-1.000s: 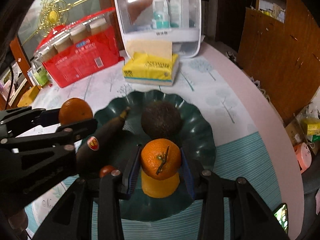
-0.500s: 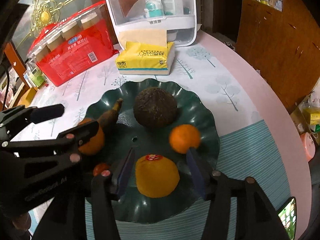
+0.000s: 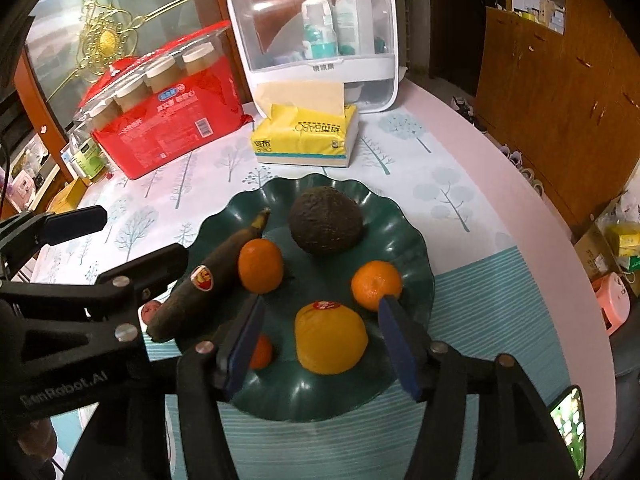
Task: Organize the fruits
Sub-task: 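Place the mandarin with the right tool on the green plate while the left tool places the orange, then withdraw both open grippers from the green plate toward the white plate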
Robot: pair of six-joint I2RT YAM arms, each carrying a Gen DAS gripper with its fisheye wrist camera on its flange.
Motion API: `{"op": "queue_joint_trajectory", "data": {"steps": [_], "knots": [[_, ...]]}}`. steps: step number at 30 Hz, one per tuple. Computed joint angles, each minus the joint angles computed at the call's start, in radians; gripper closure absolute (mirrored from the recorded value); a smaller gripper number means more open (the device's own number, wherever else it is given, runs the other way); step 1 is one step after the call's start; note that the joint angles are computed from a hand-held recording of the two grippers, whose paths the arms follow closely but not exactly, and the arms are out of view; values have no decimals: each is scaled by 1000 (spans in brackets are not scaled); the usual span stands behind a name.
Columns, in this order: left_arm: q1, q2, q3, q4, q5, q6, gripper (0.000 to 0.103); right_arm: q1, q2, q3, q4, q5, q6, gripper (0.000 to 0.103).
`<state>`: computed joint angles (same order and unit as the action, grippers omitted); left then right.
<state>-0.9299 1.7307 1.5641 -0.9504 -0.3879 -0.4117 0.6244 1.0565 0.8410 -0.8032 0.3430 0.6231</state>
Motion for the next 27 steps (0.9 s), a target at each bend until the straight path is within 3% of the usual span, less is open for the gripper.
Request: {"op": "queue_joint_trajectory", "data": {"steps": [7, 15, 22, 27], "knots": [[-27, -132, -94, -47, -16, -79, 15, 106, -19, 42, -87, 41, 83, 43], [-49, -379, -269, -156, -36, -216, 14, 315, -17, 105, -218, 106, 241, 43], [-62, -604, -320, -353, -134, -317, 14, 494, 57, 244, -307, 174, 317, 43], [6, -756, -301, -501, -198, -322, 14, 564, 176, 412, -303, 212, 253, 43]]}}
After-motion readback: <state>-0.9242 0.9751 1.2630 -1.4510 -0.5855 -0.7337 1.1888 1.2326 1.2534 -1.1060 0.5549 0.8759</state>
